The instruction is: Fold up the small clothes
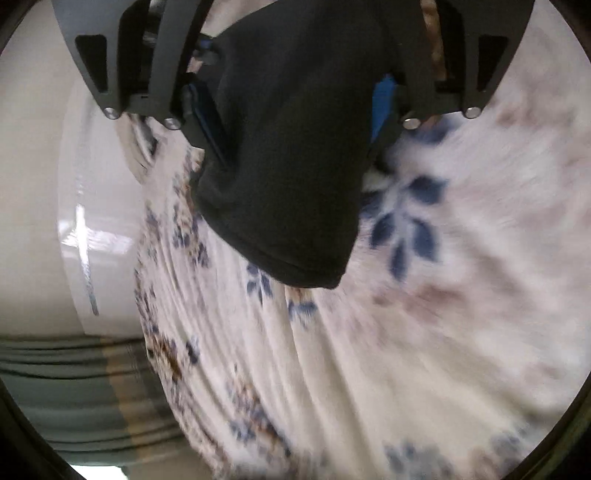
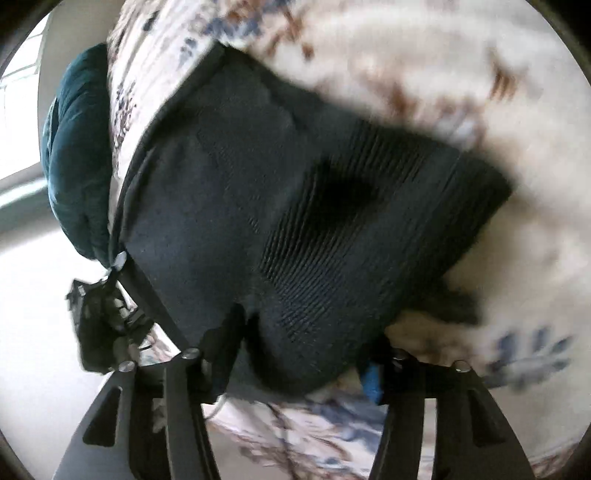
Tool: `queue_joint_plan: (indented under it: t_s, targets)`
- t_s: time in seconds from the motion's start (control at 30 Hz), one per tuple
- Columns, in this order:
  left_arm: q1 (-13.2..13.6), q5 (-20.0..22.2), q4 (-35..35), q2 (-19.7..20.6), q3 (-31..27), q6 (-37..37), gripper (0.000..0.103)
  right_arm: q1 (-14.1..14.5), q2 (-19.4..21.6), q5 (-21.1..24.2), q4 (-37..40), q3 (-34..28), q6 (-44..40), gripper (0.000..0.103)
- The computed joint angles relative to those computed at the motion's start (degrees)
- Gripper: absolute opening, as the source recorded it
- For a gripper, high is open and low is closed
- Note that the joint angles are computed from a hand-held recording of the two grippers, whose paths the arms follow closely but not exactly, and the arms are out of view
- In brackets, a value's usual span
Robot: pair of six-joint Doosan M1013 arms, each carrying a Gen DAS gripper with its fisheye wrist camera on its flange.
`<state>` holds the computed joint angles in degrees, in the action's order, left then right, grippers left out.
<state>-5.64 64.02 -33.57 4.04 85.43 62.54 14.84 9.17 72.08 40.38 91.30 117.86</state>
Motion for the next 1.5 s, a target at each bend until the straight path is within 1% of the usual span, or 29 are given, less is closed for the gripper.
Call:
queue_joint_plan:
  t_s: [0.03,0.1,0.13,0.2,0.23,0.33,0.4,0.43,0.5,0.53,0.57,0.67,0.7,0.73,0.77,0.8,0.83,0.93,1.0,1.07,1.1,1.17,1.23,1.27,1.3,1.33,1.37,1.43,1.5]
  targets:
    - [-1.16,-0.79,4.67,-1.76,0.29,-2.69,0.074,-0.08,-0.2,0.88,-1.76,-0.62,-0.1,0.068]
    - [-4.09,-1.58,14.2,-4.89,1.62,-8.95,0.08,-0.57,-0.91,3.0,-5.72,-2.39,-0.3,0.068]
    - [-6.12,0.08,20.03,-6.3,1.87,-12.78,0.083,-0.84,-1.34,4.03,-7.63,-3.22,-0.65,0.068]
    - [-9.07,2.91,27.27,-8.24,3.96,-17.45,0.085,-1.13,-1.35,5.68,-10.82,-5.41,-0.72,0.068]
    - [-10.17,4.37,28.94,-9.15,5.46,-18.69,0.085,-2.1,-1.19,6.42,-11.61,-6.35,-1.69,0.068]
    - [-11.9,8.07,29.18,-10.65,9.67,-19.73,0.085,-3.62,1.47,7.54,-12.69,-10.89,-4.61,0.069]
    - [-12.18,8.48,27.75,-11.59,12.93,-20.75,0.085,-3.16,4.42,6.12,-13.21,-14.1,-6.51,0.069]
    - [-12.28,7.16,27.34,-12.28,14.08,-21.7,0.085,-2.85,6.19,5.45,-13.71,-15.83,-7.78,0.069]
    - [-11.46,2.95,26.06,-13.24,16.32,-22.44,0.093,-2.17,9.64,5.06,-13.99,-18.74,-9.63,0.069]
    - [-10.83,2.18,25.07,-13.33,16.76,-22.45,0.095,-1.87,11.13,5.06,-14.37,-19.9,-10.32,0.069]
    - [-10.02,0.98,23.59,-13.27,17.18,-22.66,0.102,-1.61,13.05,5.28,-14.02,-21.51,-11.03,0.069]
    - [-8.31,-2.61,21.71,-14.17,19.07,-25.56,0.103,-1.17,17.67,7.5,-12.66,-25.61,-11.9,0.067]
    - [-8.61,-4.16,22.61,-14.54,19.6,-27.98,0.103,-1.15,18.79,8.16,-11.63,-26.57,-12.27,0.058]
    - [-9.26,-6.1,24.53,-15.26,20.38,-31.51,0.103,-1.05,19.35,8.19,-11.25,-27.17,-12.38,0.043]
    - [-10.12,-7.81,27.07,-16.38,21.45,-35.26,0.103,-1.03,19.53,8.16,-10.96,-27.38,-12.31,0.033]
    - [-10.42,-8.44,28.08,-16.69,21.86,-37.02,0.103,-1.04,19.5,7.71,-10.21,-27.56,-12.4,0.014]
    - [-10.6,-8.32,28.45,-16.56,21.82,-37.4,0.103,-0.83,19.37,7.56,-10.86,-27.78,-12.57,0.013]
    - [-9.83,-4.08,25.75,-15.06,19.69,-33.01,0.103,-0.4,18.59,6.39,-13.43,-28.86,-12.66,0.011]
    - [-9.46,-2.24,25.12,-14.35,17.84,-32.88,0.102,-0.2,18.43,5.93,-15.33,-29.93,-12.81,0.011]
    - [-9.04,-2.85,24.8,-13.74,16.07,-32.46,0.102,0.14,18.75,5.69,-17.77,-31.43,-12.5,0.01]
    - [-9.16,-2.8,25.41,-13.51,15.19,-31.86,0.102,0.15,19.25,5.89,-18.61,-32.47,-12.47,0.01]
    - [-9.55,-0.72,28.38,-12.17,12.0,-29.92,0.102,0.33,20.21,6.27,-20.1,-33.97,-11.6,0.01]
    - [-9.79,0.66,30.54,-10.56,9.21,-26.97,0.102,0.73,21.75,8.61,-21.79,-35.83,-11.79,0.01]
    - [-9.85,1.92,31.56,-9.18,7.43,-24.83,0.102,0.95,22.86,11.16,-22.44,-37.01,-12.32,0.011]
    - [-9.91,1.74,32.22,-8.43,7.29,-23.87,0.102,0.95,24.19,14.48,-21.87,-38.23,-12.85,0.014]
    - [-9.85,2.0,32.6,-7.35,6.1,-22.53,0.102,0.69,24.87,16.53,-20.9,-38.79,-12.65,0.021]
    - [-9.66,1.19,32.07,-6.69,5.84,-21.53,0.102,-0.13,24.77,17.65,-18.54,-38.44,-11.95,0.025]
    - [-9.43,0.17,31.47,-6.05,5.47,-19.9,0.102,-1.39,23.39,17.85,-15.93,-36.87,-11.74,0.047]
    - [-10.12,0.11,31.58,-6.0,5.44,-19.48,0.102,-2.96,20.16,17.58,-14.41,-33.27,-11.44,0.052]
